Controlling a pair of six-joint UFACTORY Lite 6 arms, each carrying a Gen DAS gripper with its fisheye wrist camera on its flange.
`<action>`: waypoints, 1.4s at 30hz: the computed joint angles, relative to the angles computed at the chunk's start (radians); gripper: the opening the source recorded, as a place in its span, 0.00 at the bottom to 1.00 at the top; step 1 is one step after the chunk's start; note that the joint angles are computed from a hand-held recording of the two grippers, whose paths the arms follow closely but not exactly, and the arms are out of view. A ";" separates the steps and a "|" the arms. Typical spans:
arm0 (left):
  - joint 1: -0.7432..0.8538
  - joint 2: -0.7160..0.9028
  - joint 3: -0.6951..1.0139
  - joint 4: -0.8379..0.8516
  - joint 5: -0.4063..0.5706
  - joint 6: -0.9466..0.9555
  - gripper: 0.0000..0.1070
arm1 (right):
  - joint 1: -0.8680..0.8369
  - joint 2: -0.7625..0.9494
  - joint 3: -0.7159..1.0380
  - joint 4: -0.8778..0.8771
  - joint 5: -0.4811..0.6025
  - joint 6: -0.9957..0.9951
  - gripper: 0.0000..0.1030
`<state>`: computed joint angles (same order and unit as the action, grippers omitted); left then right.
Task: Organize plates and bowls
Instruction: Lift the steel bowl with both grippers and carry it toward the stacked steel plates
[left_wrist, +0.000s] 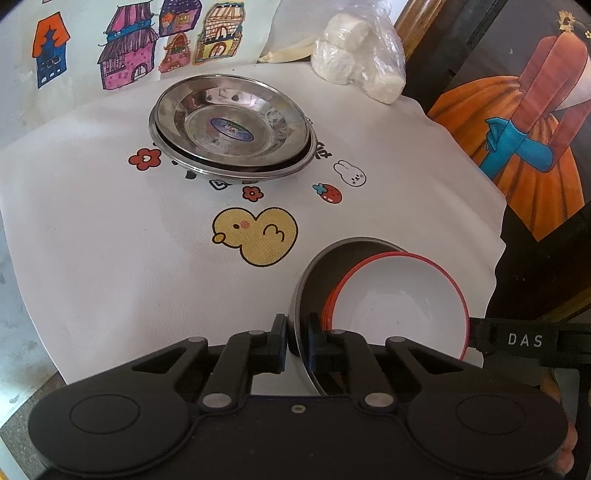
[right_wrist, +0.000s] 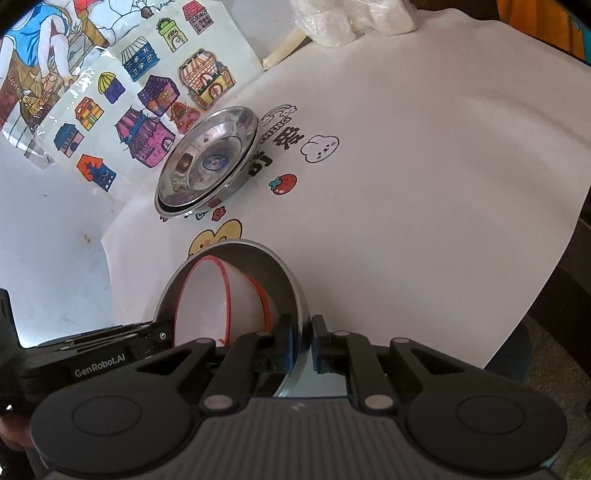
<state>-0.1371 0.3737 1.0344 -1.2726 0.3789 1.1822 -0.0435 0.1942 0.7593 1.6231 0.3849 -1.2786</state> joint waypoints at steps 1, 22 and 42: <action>-0.002 0.001 0.001 0.003 -0.002 -0.005 0.08 | 0.003 -0.001 0.000 -0.007 -0.004 0.010 0.12; -0.006 0.054 0.082 0.087 0.013 -0.116 0.07 | -0.031 0.033 0.024 -0.013 0.033 0.066 0.12; -0.005 0.107 0.200 0.133 0.039 -0.179 0.07 | -0.064 0.081 0.126 -0.075 0.057 0.134 0.12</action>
<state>-0.1425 0.4803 1.2339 -1.1392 0.4181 1.0028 -0.1075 0.2756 0.8850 1.5479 0.4418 -1.1450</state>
